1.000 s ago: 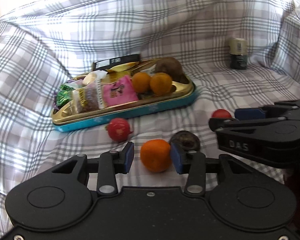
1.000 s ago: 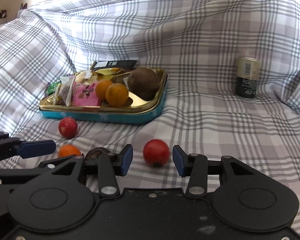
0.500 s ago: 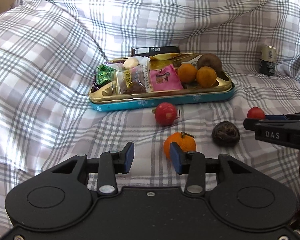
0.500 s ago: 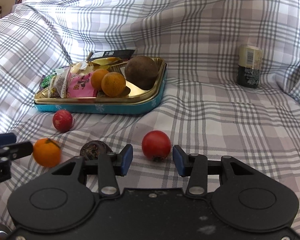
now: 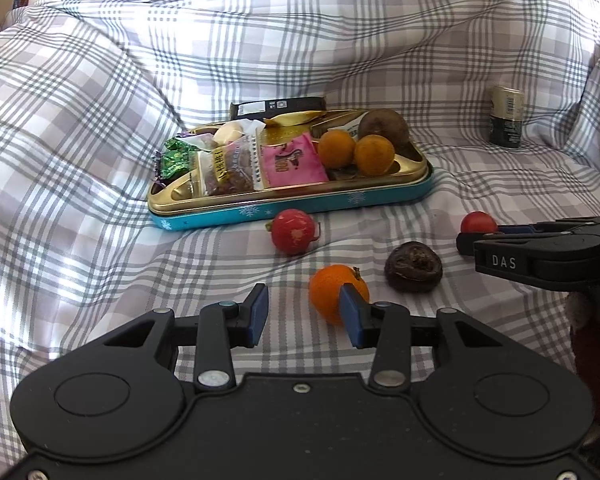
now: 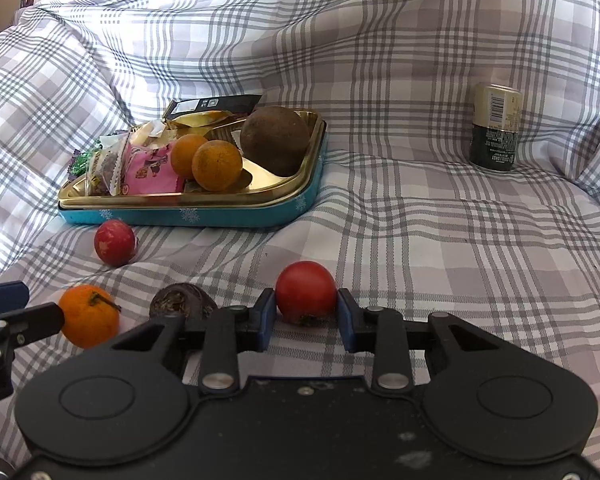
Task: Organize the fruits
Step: 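Grasp the orange with the left tool while the right tool grasps the red tomato, then carry the orange and tomato toward the steel tray with both tools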
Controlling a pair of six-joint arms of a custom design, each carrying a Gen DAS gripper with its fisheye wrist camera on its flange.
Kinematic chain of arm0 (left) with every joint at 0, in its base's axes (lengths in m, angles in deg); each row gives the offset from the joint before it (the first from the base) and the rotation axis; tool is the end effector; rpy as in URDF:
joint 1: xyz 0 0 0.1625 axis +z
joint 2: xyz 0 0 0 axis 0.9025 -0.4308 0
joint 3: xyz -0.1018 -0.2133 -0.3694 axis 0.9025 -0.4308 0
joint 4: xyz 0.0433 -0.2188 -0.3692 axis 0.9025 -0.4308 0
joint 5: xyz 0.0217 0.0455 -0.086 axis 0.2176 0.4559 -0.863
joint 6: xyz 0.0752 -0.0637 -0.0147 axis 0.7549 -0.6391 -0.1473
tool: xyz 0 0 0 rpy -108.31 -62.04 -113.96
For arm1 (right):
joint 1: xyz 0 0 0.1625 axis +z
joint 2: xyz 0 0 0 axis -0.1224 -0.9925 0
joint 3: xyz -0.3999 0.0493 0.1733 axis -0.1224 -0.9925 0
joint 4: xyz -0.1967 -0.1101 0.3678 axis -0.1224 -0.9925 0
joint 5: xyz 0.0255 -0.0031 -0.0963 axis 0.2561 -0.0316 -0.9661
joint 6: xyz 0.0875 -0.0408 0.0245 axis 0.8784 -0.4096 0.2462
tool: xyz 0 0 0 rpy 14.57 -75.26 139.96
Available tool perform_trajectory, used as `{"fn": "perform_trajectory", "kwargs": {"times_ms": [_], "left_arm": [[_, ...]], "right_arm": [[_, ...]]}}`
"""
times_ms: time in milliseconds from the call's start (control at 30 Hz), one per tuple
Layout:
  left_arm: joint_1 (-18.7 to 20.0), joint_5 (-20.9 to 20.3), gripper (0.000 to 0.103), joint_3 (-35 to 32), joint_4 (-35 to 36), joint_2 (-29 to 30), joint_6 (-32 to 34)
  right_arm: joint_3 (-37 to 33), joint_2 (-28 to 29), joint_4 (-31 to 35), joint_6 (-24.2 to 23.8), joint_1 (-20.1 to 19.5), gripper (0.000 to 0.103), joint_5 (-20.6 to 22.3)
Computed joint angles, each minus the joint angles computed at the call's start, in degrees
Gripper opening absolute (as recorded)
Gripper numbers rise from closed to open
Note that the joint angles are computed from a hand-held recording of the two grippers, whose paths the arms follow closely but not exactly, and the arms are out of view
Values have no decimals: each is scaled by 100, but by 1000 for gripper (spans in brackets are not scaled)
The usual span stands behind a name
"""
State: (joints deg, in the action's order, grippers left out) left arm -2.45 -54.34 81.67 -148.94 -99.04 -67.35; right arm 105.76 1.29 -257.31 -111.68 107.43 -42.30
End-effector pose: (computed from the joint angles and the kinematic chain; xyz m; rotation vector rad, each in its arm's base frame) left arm -0.1506 -0.7368 0.1846 0.4550 2.1014 -0.9613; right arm 0.2414 -0.8091 0.0524 0.6323 -2.3680 0.9120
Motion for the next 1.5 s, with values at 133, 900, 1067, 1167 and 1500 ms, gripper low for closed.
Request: {"fn": "perform_trajectory", "kwargs": {"times_ms": [133,900,1067,1167,1500], "left_arm": [[-5,12,51,1,82,-5,-35],[46,238,52,-180,126,199,104],[57,253,52,-259,11,279,163],[69,230,52,-277,-40,292,175],[88,108,48,-253,-450,353,483]], "right_arm": [[57,-38,-64,9,-6,34,22],[207,-159,-181,88,-20,34,157],[225,-168,-186,59,-11,34,134],[241,-178,-203,51,-7,34,117],[372,-248,-350,-93,0,34,43]]}}
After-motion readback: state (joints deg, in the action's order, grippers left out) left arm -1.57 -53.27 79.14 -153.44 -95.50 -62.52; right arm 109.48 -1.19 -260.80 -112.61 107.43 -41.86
